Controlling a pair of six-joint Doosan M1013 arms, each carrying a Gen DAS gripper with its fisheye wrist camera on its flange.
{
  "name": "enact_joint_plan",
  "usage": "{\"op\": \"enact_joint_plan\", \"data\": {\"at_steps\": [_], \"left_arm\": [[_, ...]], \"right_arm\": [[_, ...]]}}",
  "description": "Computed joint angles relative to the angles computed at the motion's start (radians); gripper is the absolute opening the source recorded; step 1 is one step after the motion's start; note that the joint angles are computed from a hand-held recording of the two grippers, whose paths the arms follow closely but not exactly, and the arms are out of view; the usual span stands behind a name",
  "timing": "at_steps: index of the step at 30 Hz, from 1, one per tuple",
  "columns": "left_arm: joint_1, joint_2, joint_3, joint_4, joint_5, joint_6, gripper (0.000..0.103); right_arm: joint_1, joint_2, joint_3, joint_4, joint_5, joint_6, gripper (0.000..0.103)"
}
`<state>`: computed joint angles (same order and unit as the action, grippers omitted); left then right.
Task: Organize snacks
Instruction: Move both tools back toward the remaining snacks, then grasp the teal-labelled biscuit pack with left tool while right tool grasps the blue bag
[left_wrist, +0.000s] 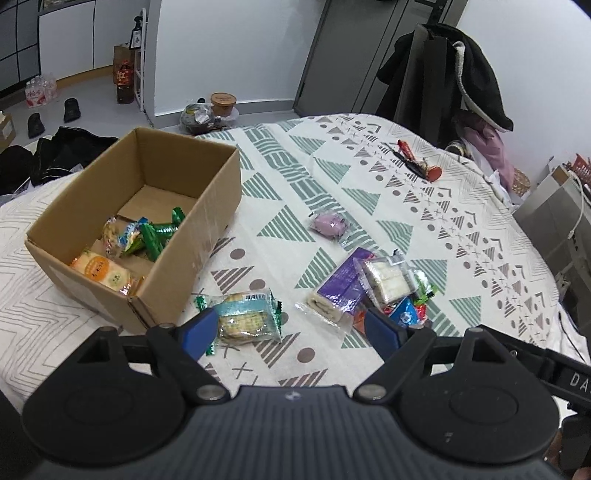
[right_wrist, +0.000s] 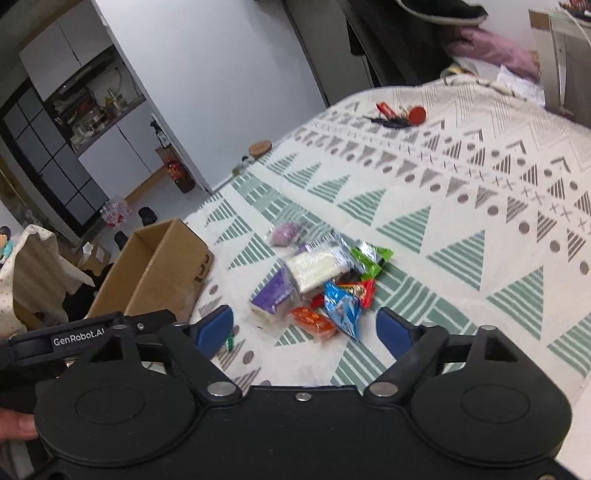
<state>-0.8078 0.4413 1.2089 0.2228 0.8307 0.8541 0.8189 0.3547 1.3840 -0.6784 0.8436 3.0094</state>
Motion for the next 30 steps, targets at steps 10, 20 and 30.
{"op": "enact_joint_plan", "data": {"at_steps": [10,20,30], "left_arm": [[-0.007,0.046,-0.007,0.047,0.017,-0.066,0.083],[0.005,0.1,-0.037,0.034,0.063,-0.072,0.083],[0.006,0.123,-0.037,0.091,0.095,-0.165,0.083]], "right_arm": [[-0.032,0.015,-0.001,0.069,-0.031,-0.056,0.066],[-0.063,0.044,-0.014,0.183,-0.033,-0.143,0.06],[-0.082,0.073,-0.035,0.235,-0.01,-0.195,0.06]]}}
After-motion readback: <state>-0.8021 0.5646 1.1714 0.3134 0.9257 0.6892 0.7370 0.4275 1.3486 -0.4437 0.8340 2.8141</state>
